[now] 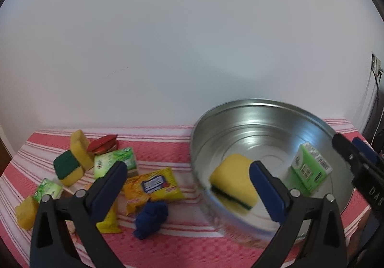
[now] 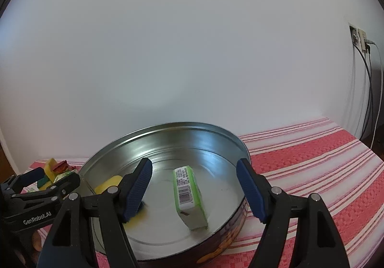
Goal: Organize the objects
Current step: 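Withdraw both open tools from the tin back toward the pile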
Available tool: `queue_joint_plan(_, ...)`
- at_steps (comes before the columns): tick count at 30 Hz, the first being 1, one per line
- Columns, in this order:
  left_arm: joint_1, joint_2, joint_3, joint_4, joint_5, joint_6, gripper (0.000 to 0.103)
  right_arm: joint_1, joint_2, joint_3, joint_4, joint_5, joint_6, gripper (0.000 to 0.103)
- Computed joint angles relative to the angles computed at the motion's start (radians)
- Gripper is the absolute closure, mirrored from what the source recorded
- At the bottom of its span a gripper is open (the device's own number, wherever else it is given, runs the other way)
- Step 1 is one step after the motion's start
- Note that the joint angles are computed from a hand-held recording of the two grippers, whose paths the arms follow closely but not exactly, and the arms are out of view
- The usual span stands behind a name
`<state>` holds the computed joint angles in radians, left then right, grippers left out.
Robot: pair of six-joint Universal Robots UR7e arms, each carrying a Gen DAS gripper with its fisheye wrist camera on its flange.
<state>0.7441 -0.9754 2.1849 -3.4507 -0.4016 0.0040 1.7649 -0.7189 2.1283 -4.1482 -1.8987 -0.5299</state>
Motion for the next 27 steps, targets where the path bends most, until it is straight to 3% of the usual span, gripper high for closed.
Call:
queue_joint_plan(6, -0.009, -0.056, 0.061, 0.003, 0.023, -0.017, 0.0, 0.01, 0.01, 0.019, -0.078, -0.005, 0.01, 0.028)
queue_joint_plan(15, -0.013, -0.076, 0.114, -0.02, 0.04, 0.03, 0.0, 0.055, 0.038, 0.021, -0.153, -0.086, -0.033, 0.028)
queue_joint_plan(23, -0.012, -0.108, 0.147, -0.003, 0.031, 0.034, 0.0, 0.089, 0.07, 0.014, -0.155, -0.121, -0.054, 0.028)
queue_joint_plan(27, -0.015, -0.14, 0.172, 0.012, 0.028, 0.027, 0.0, 0.101, 0.068, 0.025, -0.129, -0.127, -0.016, 0.028)
